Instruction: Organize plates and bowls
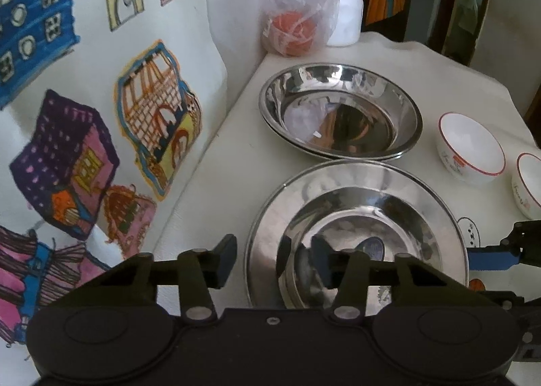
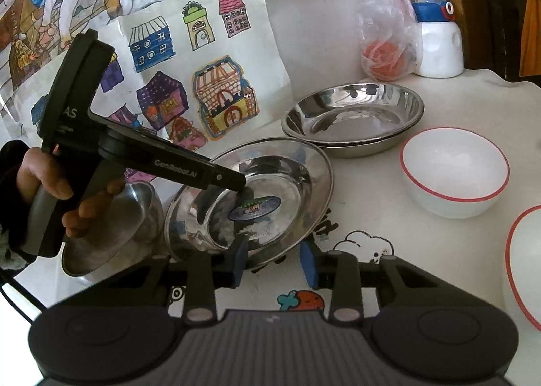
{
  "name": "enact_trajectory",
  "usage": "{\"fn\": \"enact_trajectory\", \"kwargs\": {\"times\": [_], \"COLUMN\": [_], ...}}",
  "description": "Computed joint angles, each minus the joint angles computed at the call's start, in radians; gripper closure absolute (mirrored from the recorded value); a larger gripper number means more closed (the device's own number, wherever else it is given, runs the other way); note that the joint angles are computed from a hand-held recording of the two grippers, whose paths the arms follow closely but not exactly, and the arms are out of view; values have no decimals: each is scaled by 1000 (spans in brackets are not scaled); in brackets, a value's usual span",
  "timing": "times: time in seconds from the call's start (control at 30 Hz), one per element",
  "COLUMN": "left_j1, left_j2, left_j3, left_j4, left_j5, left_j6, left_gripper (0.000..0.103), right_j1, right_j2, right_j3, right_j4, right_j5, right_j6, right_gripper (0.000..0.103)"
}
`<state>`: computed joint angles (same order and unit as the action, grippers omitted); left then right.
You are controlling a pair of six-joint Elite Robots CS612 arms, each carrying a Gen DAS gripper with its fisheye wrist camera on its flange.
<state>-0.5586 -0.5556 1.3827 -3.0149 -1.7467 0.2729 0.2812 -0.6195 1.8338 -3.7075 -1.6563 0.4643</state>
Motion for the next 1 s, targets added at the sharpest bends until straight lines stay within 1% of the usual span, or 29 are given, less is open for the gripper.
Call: {"fn": "enact_trajectory", "kwargs": {"times": [0.03, 0.1, 0.2, 0.3, 0.47, 0.67, 0.8, 0.9, 1.0], "left_j1": [0, -4, -8, -8, -14, -21, -24, -24, -28], "left_j2": [0, 0, -3, -5, -15, -31, -43, -56, -71], "left_j3": [-2, -1, 0, -3, 17, 39, 52, 76, 97], "left_j4": [8, 7, 11, 21, -1, -26, -44, -91, -113], "left_j5": [-3, 6, 20, 17, 29, 33, 31, 17, 18], "left_j6": [-1, 3, 2, -18, -26, -27, -31, -41, -45], "left_gripper": [60, 60, 65, 69, 69, 69, 69, 69, 69], "right_j1": [0, 1, 1, 2, 0, 2, 9, 13, 19], "right_j2": [0, -1, -4, -7, -13, -22, -33, -40, -49], "right_j3": [0, 1, 6, 10, 24, 43, 55, 66, 77], "right_j4": [0, 4, 6, 8, -13, -41, -37, -49, -62], "right_j5": [0, -9, -15, -19, -22, -31, -48, -49, -60], "right_j6": [4, 10, 22, 38, 61, 65, 46, 50, 46], "right_gripper": [65, 66, 67, 67, 67, 67, 71, 71, 71]}}
